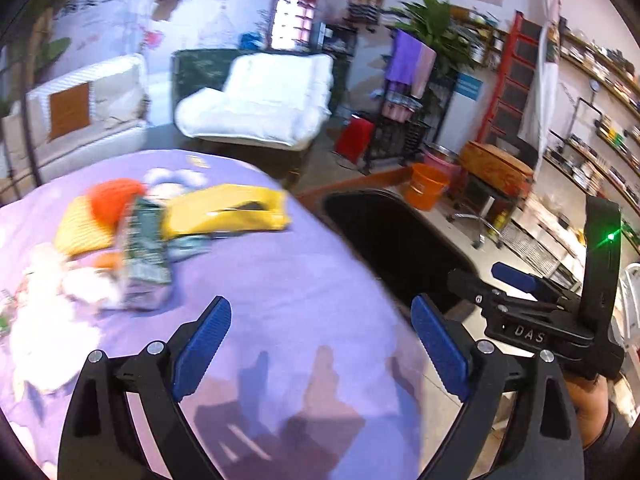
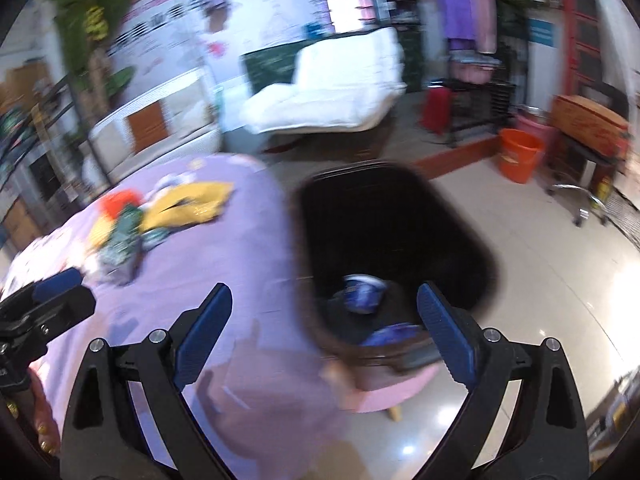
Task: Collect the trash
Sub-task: 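Move the left tool to the green snack packet while the right tool reaches the white tissue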
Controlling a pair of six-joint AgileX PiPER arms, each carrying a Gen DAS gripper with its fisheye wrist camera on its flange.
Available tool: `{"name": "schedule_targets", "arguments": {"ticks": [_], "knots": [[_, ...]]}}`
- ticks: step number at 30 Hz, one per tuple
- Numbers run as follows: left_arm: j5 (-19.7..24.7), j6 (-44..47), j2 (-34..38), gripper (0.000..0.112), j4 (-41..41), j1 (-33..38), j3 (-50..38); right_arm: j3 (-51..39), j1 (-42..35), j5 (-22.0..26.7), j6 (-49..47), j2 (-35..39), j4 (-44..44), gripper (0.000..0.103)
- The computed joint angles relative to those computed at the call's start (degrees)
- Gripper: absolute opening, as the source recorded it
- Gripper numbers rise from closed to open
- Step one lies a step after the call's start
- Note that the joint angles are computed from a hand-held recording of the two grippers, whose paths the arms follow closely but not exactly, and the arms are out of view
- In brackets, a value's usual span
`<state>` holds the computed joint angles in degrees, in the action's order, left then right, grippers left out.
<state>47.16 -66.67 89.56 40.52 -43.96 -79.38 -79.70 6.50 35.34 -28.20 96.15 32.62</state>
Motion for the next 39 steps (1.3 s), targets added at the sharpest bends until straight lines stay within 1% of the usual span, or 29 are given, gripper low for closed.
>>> {"name": "schedule_targets", "arguments": {"ticks": [3,4,5,7,10,13,16,17,20,23,25,28,29,31,32,34,35,36,37,38,39], "knots": [[3.0,-4.1,-5.5,0.091,3.1,0.0,6.3,-1.1,3.9,3.0,-2.8,0.3,2.9,0.093],[4.0,-5.0,-7.2,0.091,3.6,0.3,8.3,-2.2,5.5,4.7,-3.8,0.8,4.0,0.093],[5.8,-6.1,-8.8,0.091,4.6,0.3,9.9,-2.9,7.0,5.7,-3.9,1.2,4.3,0.093],[8.0,-6.8,-12.0,0.091,4.9,0.5,12.8,-4.0,9.8,7.0,-4.4,1.7,5.0,0.093],[11.5,-7.3,-18.3,0.091,5.1,1.7,18.4,-7.7,14.9,10.8,-4.4,4.1,5.6,0.093],[13.3,-6.6,-25.4,0.091,3.2,5.3,23.8,-13.9,19.8,16.0,-3.2,8.3,5.6,0.093],[13.8,-4.9,-31.5,0.091,0.9,10.0,28.1,-17.9,24.1,17.5,-1.4,10.8,3.4,0.093],[14.4,-3.7,-33.0,0.091,0.3,11.7,29.0,-20.6,26.0,18.3,-0.4,12.6,2.0,0.093],[14.6,0.8,-36.8,0.091,-2.0,17.0,31.3,-27.6,29.4,21.2,2.6,17.3,-1.2,0.093],[12.9,6.8,-40.4,0.091,-5.7,24.0,33.6,-34.5,33.3,23.6,6.6,22.0,-6.0,0.093],[11.4,11.5,-41.0,0.091,-8.4,29.3,34.4,-38.6,35.3,24.5,8.7,24.5,-8.8,0.093],[8.8,18.7,-42.1,0.091,-12.8,36.9,36.0,-45.6,37.8,27.1,11.7,28.4,-12.9,0.092],[8.1,22.0,-41.9,0.091,-14.8,39.9,36.2,-46.2,38.3,27.1,12.5,28.8,-14.4,0.091],[7.1,25.2,-41.6,0.091,-16.4,43.1,36.3,-50.2,39.6,28.9,14.2,31.1,-17.3,0.089],[5.9,28.8,-41.5,0.091,-18.9,46.3,36.4,-52.1,39.9,29.8,14.8,32.3,-18.2,0.085],[5.5,31.4,-40.4,0.091,-20.5,48.9,36.0,-53.4,40.1,30.4,15.4,33.3,-19.6,0.080],[5.4,32.5,-39.7,0.091,-21.2,50.0,35.6,-54.7,40.4,30.9,15.7,34.1,-20.5,0.072],[4.8,35.0,-38.8,0.091,-22.7,51.9,35.4,-55.9,40.4,31.4,16.1,35.0,-21.0,0.057],[4.5,36.6,-38.0,0.091,-23.7,53.1,35.2,-57.2,40.4,32.3,16.5,35.9,-21.3,0.050],[4.3,38.2,-37.0,0.091,-24.3,54.4,34.7,-57.1,40.4,32.3,16.6,35.9,-21.3,0.042],[4.0,39.5,-36.2,0.091,-25.0,55.3,34.2,-55.3,40.1,31.1,16.3,34.9,-21.1,0.033]]}}
